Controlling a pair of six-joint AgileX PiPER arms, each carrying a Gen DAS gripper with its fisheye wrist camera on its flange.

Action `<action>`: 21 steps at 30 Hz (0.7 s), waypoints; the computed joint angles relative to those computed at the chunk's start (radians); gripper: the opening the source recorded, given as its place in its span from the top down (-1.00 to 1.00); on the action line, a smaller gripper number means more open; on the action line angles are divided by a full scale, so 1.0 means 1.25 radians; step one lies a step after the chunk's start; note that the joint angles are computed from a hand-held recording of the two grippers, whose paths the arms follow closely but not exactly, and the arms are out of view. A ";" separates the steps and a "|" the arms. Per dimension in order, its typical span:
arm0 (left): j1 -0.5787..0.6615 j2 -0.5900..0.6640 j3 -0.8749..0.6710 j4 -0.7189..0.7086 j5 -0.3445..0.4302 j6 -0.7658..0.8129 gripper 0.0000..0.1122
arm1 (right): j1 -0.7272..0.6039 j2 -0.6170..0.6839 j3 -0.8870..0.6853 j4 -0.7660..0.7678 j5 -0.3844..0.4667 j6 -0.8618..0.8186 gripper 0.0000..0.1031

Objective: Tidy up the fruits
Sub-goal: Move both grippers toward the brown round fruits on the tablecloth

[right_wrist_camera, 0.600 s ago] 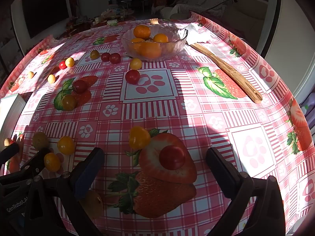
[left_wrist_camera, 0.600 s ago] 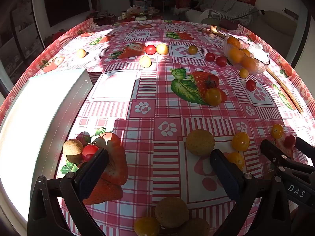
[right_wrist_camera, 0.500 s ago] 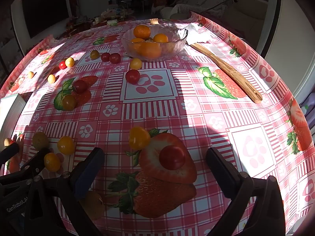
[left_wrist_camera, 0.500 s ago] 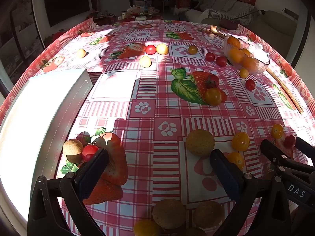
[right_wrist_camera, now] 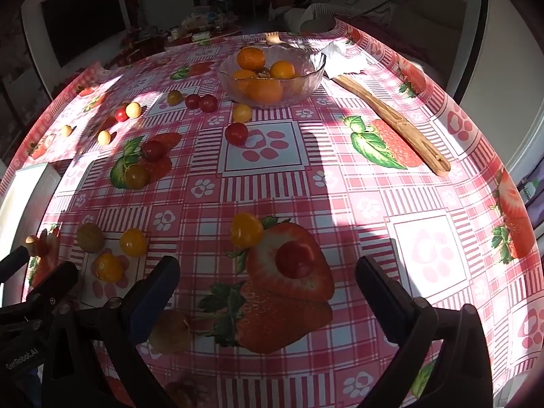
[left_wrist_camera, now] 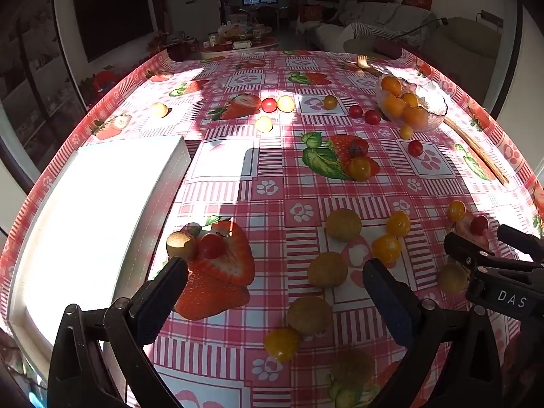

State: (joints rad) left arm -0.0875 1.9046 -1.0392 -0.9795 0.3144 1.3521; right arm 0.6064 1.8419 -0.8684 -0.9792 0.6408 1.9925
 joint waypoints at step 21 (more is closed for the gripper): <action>0.091 -0.085 0.155 -0.106 0.015 0.177 -0.84 | 0.118 -0.124 0.134 0.053 0.002 0.063 -1.00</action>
